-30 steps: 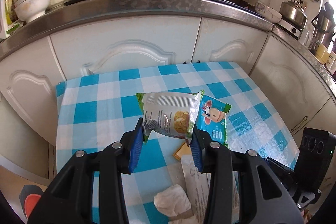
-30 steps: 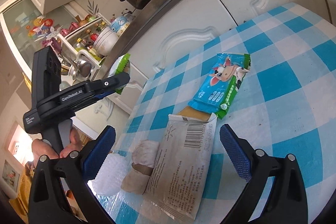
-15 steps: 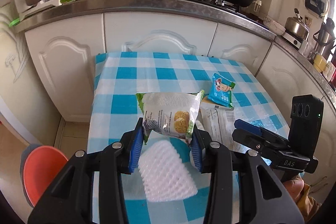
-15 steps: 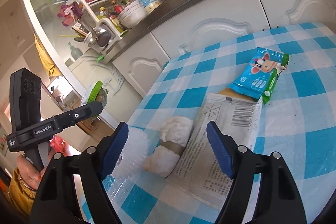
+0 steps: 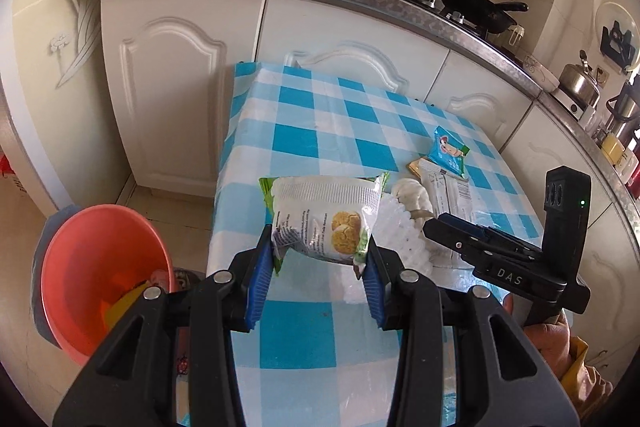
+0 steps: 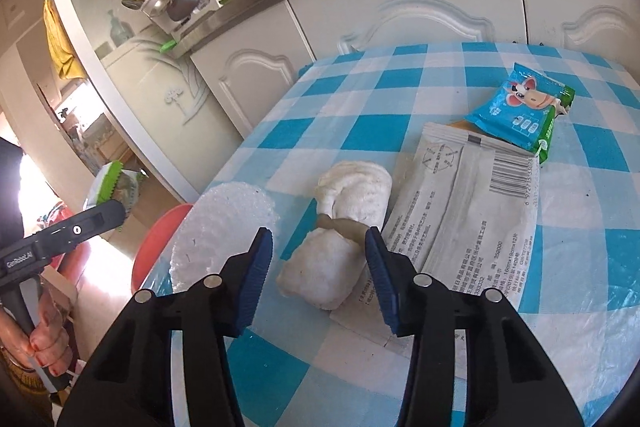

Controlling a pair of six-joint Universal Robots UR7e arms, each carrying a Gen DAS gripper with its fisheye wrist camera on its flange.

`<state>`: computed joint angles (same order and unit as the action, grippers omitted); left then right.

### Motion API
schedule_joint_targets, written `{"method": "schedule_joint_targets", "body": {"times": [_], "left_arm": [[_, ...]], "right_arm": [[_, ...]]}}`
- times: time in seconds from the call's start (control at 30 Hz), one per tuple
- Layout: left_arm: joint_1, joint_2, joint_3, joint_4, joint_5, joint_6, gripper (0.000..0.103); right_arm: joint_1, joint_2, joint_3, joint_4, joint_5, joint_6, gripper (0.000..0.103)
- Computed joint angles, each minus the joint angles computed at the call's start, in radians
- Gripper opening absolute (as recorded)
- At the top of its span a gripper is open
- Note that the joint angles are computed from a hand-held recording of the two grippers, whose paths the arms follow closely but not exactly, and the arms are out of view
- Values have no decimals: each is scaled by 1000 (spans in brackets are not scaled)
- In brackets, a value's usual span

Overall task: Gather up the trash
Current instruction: 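Hold the biscuit packet in the left gripper while the right grasps the white cloth bundle, then carry the biscuit packet and cloth bundle over the orange bucket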

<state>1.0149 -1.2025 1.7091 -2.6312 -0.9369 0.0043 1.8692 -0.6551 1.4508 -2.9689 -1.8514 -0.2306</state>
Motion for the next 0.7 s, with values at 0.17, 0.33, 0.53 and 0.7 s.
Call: {"method": "schedule_joint_targets", "body": {"times": [0.17,0.33,0.53,0.7], "left_arm": [[18,-29,27,-13,-6,-3,42],[39,-45,43,-22,-24,-7,42],[53,-62,64,-47,-35,4,42],[64,-75,79,-63,-54,2,42]], "right_arm": [[24,29,-27,4,-101,-20,49],[35,46,-45,12,-162,-14,45],[56,73,-67,4,-241,-46,40],[56,70,-57,-19,-241,-48,34]]}}
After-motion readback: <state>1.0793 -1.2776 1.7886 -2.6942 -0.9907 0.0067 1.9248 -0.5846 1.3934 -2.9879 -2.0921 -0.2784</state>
